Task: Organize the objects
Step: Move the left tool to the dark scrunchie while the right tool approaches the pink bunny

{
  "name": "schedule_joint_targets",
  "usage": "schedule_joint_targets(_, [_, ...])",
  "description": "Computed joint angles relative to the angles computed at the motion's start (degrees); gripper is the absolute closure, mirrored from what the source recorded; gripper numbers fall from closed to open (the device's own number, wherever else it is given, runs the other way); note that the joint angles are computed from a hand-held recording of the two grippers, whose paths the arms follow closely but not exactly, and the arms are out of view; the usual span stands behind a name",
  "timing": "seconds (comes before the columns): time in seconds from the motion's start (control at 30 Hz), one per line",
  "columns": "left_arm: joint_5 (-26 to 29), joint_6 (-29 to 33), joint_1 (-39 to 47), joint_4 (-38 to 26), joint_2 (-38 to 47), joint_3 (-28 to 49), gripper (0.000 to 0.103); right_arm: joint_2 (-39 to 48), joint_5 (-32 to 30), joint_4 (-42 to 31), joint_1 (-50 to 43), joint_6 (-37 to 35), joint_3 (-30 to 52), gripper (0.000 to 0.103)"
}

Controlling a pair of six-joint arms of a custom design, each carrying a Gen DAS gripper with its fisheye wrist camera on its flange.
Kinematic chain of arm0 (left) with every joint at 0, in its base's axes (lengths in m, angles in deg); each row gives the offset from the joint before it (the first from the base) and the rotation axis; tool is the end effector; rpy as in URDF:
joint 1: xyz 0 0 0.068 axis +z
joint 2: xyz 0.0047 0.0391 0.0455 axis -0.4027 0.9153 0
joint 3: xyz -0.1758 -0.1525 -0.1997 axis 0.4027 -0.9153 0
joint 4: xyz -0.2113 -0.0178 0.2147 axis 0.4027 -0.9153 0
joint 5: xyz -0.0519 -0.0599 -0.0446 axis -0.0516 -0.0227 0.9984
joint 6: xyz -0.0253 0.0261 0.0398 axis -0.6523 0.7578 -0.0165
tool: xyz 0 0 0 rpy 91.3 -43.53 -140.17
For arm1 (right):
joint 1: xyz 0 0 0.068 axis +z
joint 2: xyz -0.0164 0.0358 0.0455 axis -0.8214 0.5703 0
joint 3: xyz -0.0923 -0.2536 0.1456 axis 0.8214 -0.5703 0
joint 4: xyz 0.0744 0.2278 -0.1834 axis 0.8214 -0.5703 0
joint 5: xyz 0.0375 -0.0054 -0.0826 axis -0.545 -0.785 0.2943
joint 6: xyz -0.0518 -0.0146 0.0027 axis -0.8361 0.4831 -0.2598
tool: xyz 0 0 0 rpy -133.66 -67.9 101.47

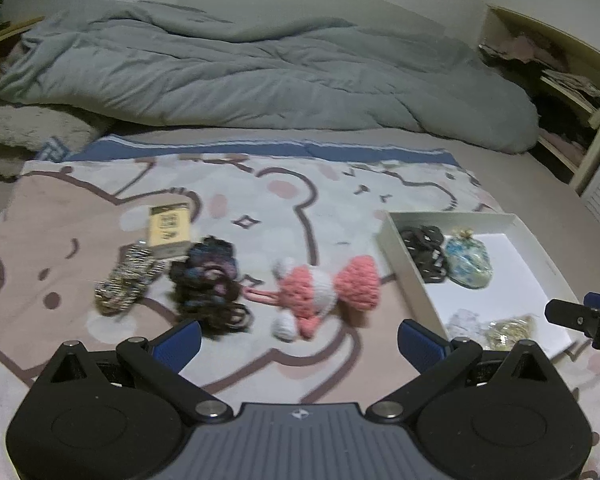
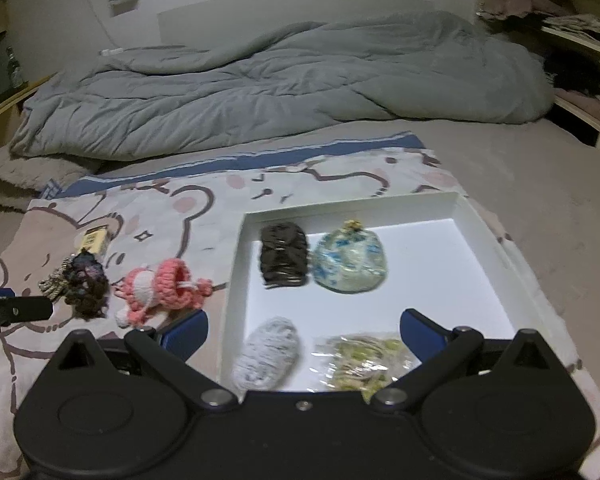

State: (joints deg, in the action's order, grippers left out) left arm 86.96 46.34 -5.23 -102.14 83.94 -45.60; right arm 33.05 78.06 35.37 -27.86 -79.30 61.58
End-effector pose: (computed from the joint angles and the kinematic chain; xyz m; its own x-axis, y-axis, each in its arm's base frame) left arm 0.1576 0.0437 0.2503 -0.7168 -0.1871 -0.6717 -0.1195 0.9820 -0.1459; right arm 0.2229 0.1127 0.2514 -0.6674 -0.1635 -0.7265 -0.3113 0.9475 0.0728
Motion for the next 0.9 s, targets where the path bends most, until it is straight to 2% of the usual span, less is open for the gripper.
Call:
schedule_joint_targets(0.23, [6.63, 7.11, 12.25, 0.15, 2.03, 0.95, 0.000, 4.18, 1.32, 2.68, 5.60, 2.32, 1.85, 0.000])
schedule_joint_targets(0.57, [11.94, 15.86, 25.28, 3.28, 7.48, 2.07, 0.000, 10.11, 1.32, 7.42, 11.88, 4.91, 4.51, 0.000])
schedule_joint_targets(0.73, [13.21, 17.23, 28.67, 4.77, 11.42, 2.96, 0.000, 13.27, 1.56, 9.80, 13.92, 3.64, 6.12, 0.000])
schedule_joint_targets(0.9, [13.19, 17.52, 28.39, 7.48, 13.55, 2.65, 0.000, 16.52, 0.10, 12.20, 13.62, 0.68, 7.82, 0.000])
